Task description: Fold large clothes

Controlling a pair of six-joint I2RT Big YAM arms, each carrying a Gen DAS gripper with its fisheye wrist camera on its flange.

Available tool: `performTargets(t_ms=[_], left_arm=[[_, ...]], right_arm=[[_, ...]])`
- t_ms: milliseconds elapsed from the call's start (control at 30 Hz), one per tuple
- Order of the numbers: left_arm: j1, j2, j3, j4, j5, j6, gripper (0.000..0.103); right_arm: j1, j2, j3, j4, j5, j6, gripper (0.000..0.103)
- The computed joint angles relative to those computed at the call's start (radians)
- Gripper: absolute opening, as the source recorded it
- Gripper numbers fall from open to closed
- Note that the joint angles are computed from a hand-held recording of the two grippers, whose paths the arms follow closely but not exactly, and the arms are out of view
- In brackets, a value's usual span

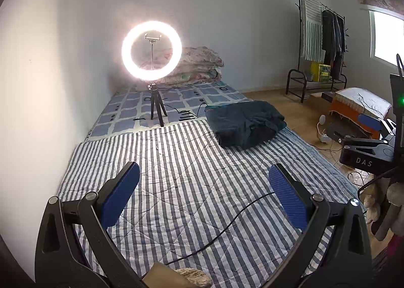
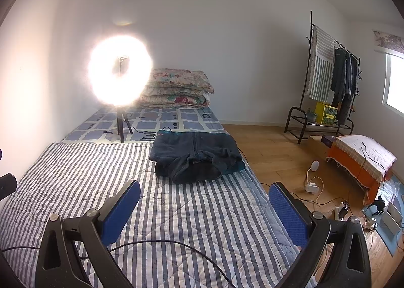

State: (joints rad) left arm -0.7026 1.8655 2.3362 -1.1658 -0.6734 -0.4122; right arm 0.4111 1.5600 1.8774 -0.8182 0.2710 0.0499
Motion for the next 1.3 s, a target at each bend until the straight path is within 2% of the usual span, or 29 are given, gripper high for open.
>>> performTargets(t_ms=[1300], left_arm=[[-0.013,0.006,0.024,-0.01,-0.01,0.007,0.103]], right_arm=[[0.004,0.002,0.001,-0.004,0.007,0.0,0.103]])
